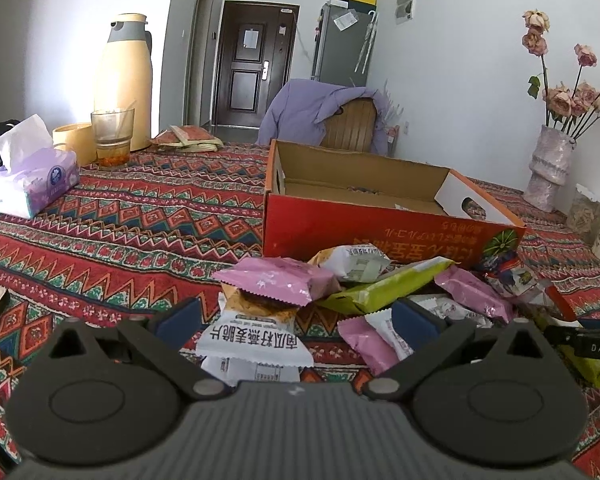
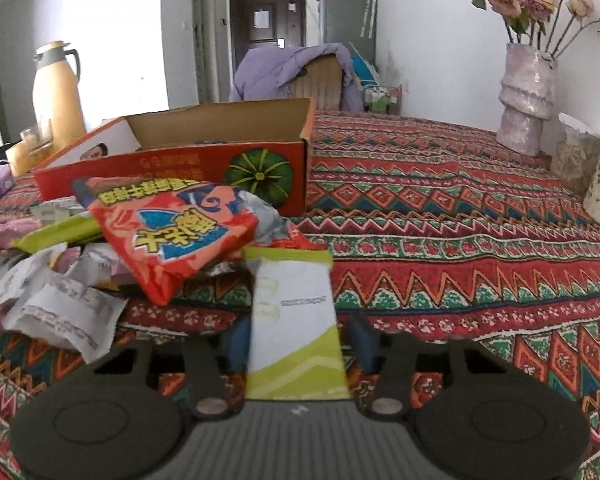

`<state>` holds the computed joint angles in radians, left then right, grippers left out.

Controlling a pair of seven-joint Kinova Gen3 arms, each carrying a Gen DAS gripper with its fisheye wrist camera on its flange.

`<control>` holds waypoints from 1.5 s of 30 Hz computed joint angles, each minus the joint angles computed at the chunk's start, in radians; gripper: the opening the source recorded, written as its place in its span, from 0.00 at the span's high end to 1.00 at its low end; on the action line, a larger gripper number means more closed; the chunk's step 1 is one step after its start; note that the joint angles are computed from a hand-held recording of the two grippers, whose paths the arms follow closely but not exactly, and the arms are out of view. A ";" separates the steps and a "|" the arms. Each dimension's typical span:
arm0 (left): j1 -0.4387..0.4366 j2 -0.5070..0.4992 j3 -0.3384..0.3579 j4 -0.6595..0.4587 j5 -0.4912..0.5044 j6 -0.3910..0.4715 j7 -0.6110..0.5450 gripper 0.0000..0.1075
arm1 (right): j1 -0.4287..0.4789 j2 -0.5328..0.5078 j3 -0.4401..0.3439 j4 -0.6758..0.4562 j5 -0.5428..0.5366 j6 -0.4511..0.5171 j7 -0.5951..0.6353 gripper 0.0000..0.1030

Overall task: Organize snacks
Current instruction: 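Grasp the white-and-green bar packet with the right tool while the left tool grasps a pumpkin-seed oat crisp packet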

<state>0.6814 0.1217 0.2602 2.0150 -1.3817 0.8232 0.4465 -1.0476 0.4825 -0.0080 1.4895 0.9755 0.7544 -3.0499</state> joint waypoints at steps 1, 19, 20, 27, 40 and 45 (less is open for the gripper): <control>-0.001 0.000 0.000 -0.001 0.003 -0.001 -0.002 0.04 | -0.007 0.004 0.003 -0.007 0.000 0.016 -0.008 0.64; -0.018 0.026 -0.018 -0.066 0.170 0.057 -0.152 0.04 | -0.063 -0.029 -0.038 0.056 0.288 0.151 -0.316 0.67; -0.021 0.033 -0.024 -0.077 0.192 0.059 -0.175 0.04 | -0.062 -0.030 -0.044 0.058 0.300 0.153 -0.327 0.67; -0.029 0.077 -0.071 -0.152 0.293 0.067 -0.307 0.04 | -0.055 -0.030 -0.077 0.061 0.344 0.163 -0.358 0.66; -0.022 0.081 -0.122 -0.173 0.369 0.001 -0.410 0.48 | -0.053 -0.031 -0.091 0.067 0.359 0.171 -0.377 0.66; -0.023 0.042 -0.109 -0.126 0.327 -0.019 -0.361 0.49 | -0.056 -0.031 -0.093 0.069 0.363 0.173 -0.382 0.66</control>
